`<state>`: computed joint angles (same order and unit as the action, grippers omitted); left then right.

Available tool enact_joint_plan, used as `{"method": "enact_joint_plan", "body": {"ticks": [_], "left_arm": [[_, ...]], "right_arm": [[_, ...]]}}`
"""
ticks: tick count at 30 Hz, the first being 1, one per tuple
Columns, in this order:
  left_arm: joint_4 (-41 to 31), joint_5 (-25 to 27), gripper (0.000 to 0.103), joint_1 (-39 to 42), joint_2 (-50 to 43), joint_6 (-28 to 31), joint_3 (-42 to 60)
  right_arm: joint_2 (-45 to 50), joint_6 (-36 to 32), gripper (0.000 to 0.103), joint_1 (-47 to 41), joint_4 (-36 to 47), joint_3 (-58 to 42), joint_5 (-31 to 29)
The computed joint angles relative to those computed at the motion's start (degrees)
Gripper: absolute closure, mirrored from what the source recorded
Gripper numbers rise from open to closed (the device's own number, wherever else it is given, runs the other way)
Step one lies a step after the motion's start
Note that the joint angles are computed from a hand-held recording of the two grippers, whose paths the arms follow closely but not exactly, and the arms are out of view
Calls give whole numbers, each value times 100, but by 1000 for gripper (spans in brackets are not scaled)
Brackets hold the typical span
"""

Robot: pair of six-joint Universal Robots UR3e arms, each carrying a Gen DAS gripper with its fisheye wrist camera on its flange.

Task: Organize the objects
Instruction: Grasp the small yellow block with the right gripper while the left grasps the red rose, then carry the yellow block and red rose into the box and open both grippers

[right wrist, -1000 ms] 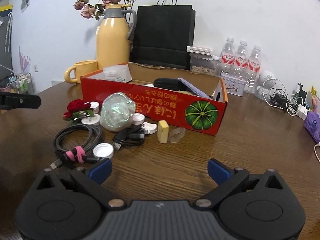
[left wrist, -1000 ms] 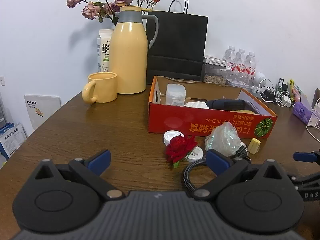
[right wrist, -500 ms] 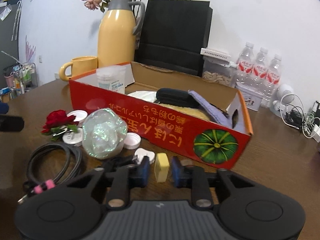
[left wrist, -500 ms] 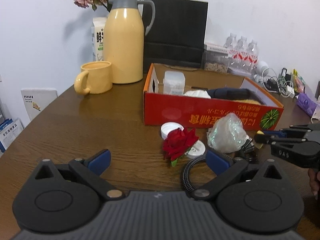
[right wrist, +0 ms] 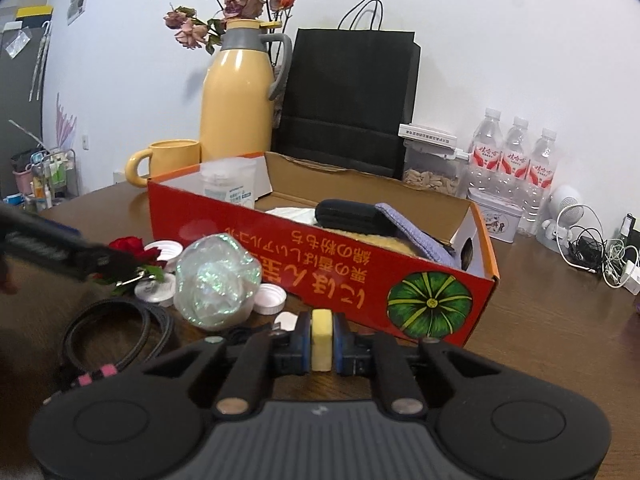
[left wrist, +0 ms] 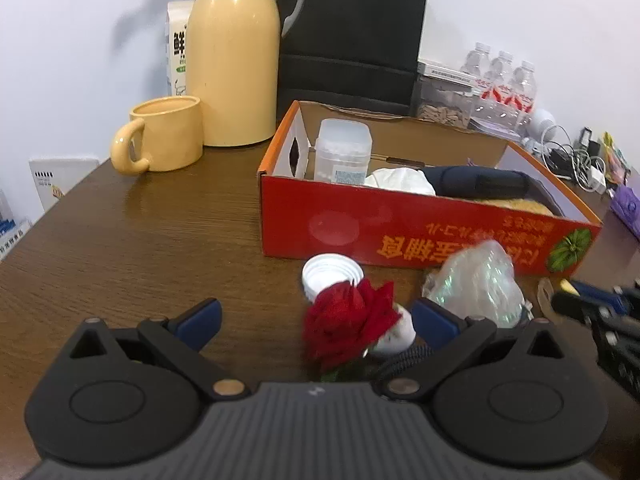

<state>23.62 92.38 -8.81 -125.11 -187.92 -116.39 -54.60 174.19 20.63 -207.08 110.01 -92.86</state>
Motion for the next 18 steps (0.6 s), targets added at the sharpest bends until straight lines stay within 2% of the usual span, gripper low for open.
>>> {"method": "enact_joint_plan", "body": {"ticks": [2,4,5,7,12,18], "left_arm": [[-78,-32,3,0,-105,-98,171],[-135,-134,23,7,-147,-146,239],[-165,-214,29,22,-158,-139,245],[-136,-405,54,79,-180,-122,176],[350,-528,61,144,-248,-169,-79],[427,-786,63,246,-229,-174,-189]], "right_arm": [[-7,-32,93,18,-83,56,4],[-4,-38,93,16,-85,56,26],[-5,-33,93,5,-66,54,49],[-16,-20,93,-16,-39,63,89],[-20,-9,93,-24,-55,79,131],[-19,-12,93,-29,-69,83,151]]}}
